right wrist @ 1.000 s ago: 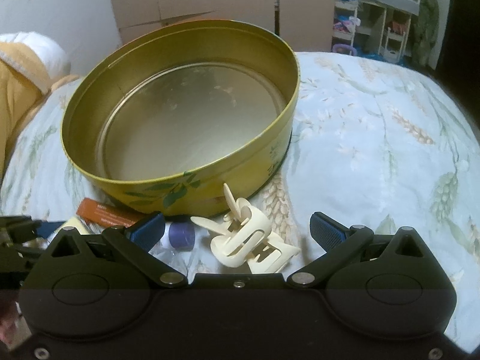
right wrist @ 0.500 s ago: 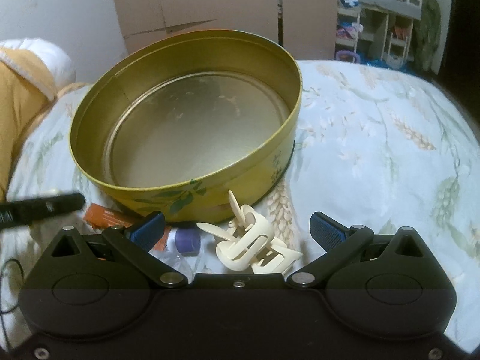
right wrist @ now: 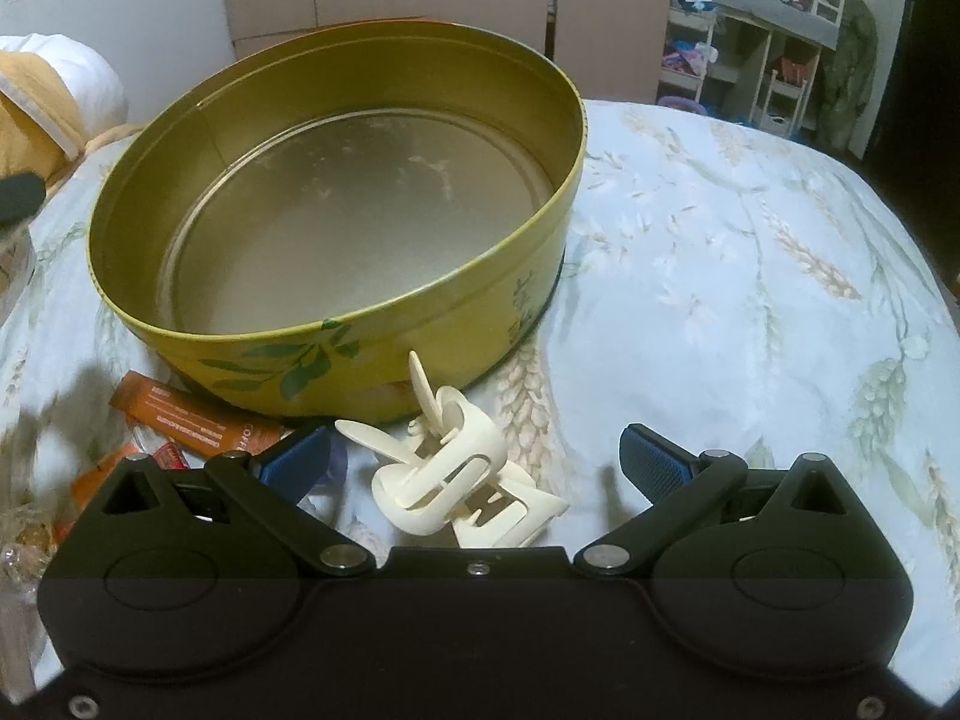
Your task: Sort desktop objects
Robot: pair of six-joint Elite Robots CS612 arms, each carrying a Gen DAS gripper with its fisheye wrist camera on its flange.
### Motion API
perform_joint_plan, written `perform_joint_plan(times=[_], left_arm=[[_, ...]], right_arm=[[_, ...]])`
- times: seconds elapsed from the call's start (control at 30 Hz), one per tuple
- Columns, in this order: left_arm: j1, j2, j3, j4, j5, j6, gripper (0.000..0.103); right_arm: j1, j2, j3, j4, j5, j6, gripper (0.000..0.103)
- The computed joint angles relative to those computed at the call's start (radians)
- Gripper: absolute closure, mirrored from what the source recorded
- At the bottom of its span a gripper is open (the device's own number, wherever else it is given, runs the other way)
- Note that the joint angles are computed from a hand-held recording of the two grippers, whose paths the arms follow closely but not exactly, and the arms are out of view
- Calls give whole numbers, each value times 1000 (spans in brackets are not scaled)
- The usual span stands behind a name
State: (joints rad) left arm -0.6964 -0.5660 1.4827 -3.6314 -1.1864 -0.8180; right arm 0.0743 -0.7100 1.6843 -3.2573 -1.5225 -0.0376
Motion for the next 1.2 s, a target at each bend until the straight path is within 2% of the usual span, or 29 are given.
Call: perform_joint_plan(times=[0.17, 0.27, 0.37, 0.47, 0.53, 0.73, 0.83, 0.93, 1.03, 1.07, 1.17, 1.2], left_arm=[[-12, 28, -33, -100, 32, 26, 35], [-14, 51, -63, -119, 45, 29, 35], [-22, 69, -94, -114, 78, 77, 35], [-27, 91, -121, -160, 76, 122, 35], [-35, 102, -137, -181, 104, 176, 35], [-54, 126, -176, -166, 210, 276, 35], [-63, 140, -199, -160, 258, 357, 34], [-67, 146, -212, -125, 274, 388, 34], [-71, 152, -219, -122, 281, 425, 28], [-74, 155, -223, -131, 292, 440, 23], [-88, 174, -247, -200, 363, 490, 0], [-91, 180, -254, -220, 383, 504, 0]], right_arm=[[-3, 1, -1, 10, 29, -14, 0], [-3, 4, -6, 16, 34, -17, 1], [-5, 7, -10, 27, 40, -11, 3], [-8, 8, -13, 35, 45, 2, 6], [-11, 8, -13, 33, 52, 11, 8], [-7, 13, -17, 30, 57, -11, 10], [-7, 14, -18, 28, 56, -16, 10], [-7, 14, -17, 26, 56, -15, 10], [-7, 15, -16, 21, 53, -17, 10], [-7, 15, -15, 18, 52, -19, 10], [-7, 16, -16, 17, 50, -19, 10], [-7, 16, -16, 17, 49, -20, 11]])
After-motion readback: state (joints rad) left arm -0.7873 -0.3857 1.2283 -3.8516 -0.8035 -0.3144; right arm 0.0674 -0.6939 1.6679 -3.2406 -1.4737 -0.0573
